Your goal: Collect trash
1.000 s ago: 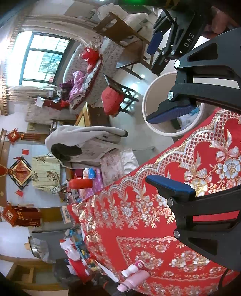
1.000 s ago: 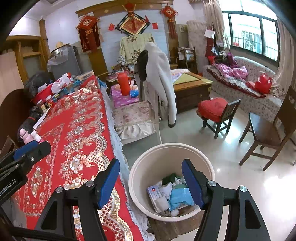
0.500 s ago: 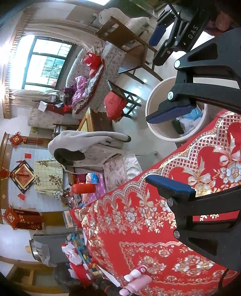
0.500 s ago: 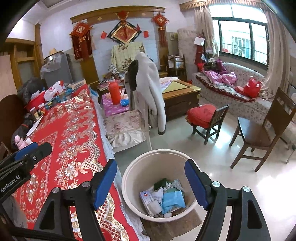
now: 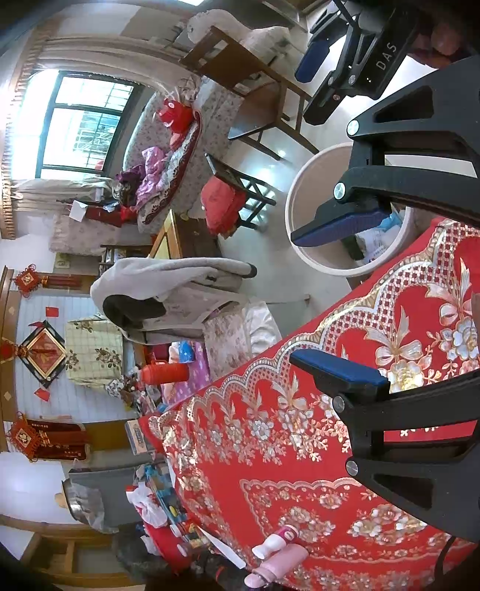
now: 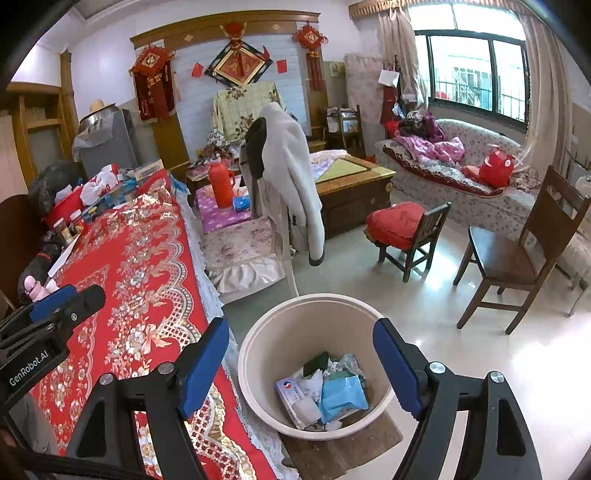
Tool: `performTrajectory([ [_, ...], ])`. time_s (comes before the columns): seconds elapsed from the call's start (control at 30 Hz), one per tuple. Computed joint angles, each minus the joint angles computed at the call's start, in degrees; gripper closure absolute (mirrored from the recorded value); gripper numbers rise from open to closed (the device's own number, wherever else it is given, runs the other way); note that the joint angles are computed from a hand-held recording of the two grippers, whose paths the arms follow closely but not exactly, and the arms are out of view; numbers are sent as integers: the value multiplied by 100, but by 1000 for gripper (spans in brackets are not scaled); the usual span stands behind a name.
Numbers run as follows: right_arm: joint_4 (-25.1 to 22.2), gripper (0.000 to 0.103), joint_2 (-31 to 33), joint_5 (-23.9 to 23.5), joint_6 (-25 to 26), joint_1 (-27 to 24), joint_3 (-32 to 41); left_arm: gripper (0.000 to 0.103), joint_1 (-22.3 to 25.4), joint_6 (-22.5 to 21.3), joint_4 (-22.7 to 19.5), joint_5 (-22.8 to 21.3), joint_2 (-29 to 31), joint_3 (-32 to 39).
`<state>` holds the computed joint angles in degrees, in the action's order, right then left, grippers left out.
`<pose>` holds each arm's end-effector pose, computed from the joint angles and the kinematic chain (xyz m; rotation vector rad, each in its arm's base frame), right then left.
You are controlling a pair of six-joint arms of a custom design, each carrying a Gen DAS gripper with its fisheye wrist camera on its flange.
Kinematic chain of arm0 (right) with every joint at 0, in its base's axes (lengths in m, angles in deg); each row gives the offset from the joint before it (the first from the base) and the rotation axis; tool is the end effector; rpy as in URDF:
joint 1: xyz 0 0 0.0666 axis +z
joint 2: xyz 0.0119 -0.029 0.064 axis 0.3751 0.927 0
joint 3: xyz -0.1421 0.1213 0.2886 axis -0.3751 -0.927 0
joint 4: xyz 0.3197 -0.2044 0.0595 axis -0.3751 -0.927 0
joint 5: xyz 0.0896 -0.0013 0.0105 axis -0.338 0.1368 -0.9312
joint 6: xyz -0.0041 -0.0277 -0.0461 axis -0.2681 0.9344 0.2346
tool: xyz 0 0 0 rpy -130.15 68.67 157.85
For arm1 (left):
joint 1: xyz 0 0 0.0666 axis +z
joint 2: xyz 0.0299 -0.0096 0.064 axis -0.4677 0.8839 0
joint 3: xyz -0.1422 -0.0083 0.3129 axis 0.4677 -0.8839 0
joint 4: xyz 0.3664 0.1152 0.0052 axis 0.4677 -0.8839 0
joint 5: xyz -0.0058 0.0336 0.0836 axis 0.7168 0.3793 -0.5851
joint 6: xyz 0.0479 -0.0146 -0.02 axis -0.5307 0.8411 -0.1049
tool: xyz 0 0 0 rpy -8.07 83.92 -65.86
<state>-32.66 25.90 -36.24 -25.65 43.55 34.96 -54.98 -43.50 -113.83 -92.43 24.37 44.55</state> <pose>0.3978 0.1474 0.5082 0.2014 2.3226 0.1299 0.4209 -0.2090 0.5348 0.2181 2.2421 -0.1660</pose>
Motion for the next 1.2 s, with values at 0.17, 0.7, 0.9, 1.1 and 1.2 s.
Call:
performTrajectory([
  [0.17, -40, 25, 71, -23, -10, -12, 60, 47, 7, -8, -15, 7, 14, 10],
  [0.7, -67, 24, 147, -26, -10, -74, 91, 47, 23, -109, -33, 166, 194, 134],
  [0.9, -57, 24, 116, -64, -8, -115, 48, 47, 52, -82, -94, 269, 243, 173],
  [1.1, -73, 23, 114, -57, -15, -100, 38, 47, 61, -52, -112, 308, 260, 171],
  [1.2, -66, 23, 107, -42, -26, -86, 8, 47, 68, -66, -96, 323, 262, 157],
])
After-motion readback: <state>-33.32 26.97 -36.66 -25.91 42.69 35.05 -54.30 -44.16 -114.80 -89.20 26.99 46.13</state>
